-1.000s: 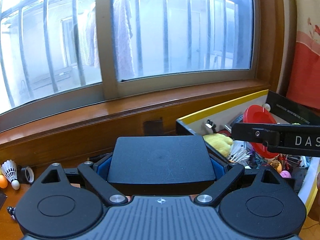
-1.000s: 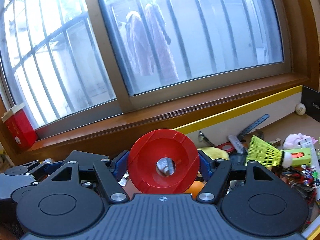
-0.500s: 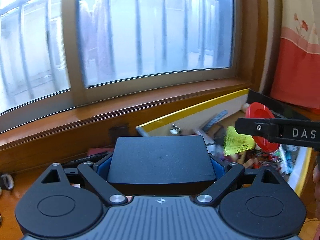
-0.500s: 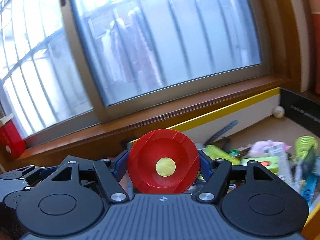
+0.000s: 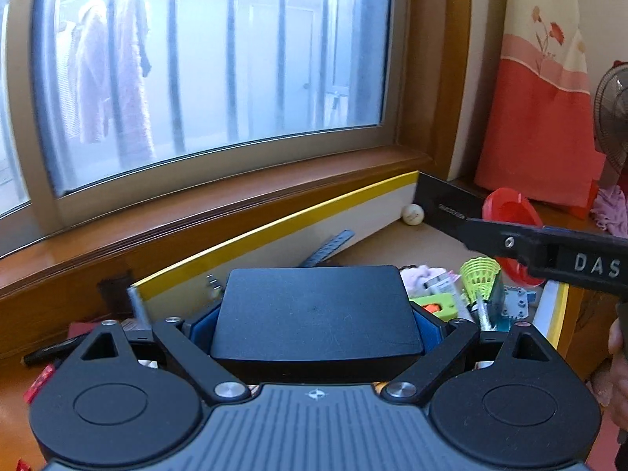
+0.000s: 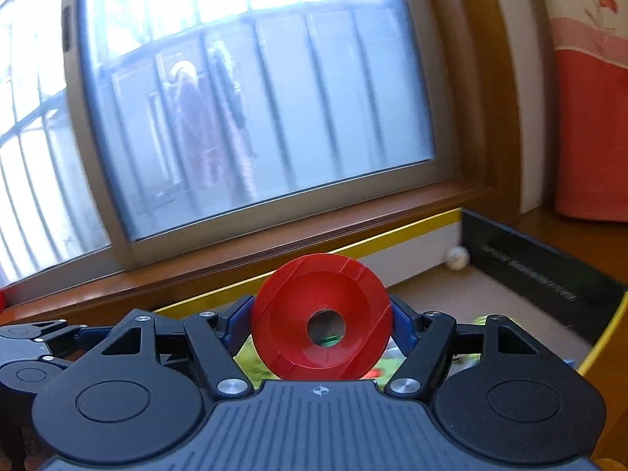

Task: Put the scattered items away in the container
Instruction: 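Carry the black case with the left gripper while the right carries the red cup to the box, then open both grippers to drop the black case and red cup into the box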

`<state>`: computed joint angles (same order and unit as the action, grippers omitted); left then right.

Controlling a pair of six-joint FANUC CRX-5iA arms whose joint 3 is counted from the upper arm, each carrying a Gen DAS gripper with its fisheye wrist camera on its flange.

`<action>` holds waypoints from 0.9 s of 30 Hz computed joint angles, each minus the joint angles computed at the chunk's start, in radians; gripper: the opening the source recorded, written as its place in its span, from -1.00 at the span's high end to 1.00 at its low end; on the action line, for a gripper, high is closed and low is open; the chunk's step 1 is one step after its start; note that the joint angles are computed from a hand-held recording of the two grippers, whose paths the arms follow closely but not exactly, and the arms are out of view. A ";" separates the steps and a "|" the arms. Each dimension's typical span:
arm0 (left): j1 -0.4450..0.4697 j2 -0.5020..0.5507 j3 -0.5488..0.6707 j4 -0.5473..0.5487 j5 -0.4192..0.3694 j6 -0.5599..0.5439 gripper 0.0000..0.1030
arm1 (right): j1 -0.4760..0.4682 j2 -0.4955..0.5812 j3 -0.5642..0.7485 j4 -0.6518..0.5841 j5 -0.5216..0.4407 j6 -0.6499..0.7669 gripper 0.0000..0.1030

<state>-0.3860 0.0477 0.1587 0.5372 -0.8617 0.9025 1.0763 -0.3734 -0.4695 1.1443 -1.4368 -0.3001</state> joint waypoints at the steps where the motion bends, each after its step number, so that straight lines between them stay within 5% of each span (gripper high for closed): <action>1: -0.011 0.012 0.013 -0.008 0.001 0.009 -0.82 | -0.002 -0.013 -0.009 0.000 -0.008 -0.005 -0.37; 18: -0.112 0.183 0.202 -0.060 -0.031 0.049 -0.82 | -0.080 -0.103 -0.076 -0.048 -0.045 -0.037 -0.37; 27: -0.107 0.236 0.264 -0.100 -0.070 0.111 -0.82 | -0.173 -0.120 -0.097 -0.088 0.020 -0.073 -0.37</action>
<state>-0.4932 0.2834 0.4224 0.4370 -0.9314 1.0132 0.9030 -0.4933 -0.5660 1.0568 -1.4172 -0.3731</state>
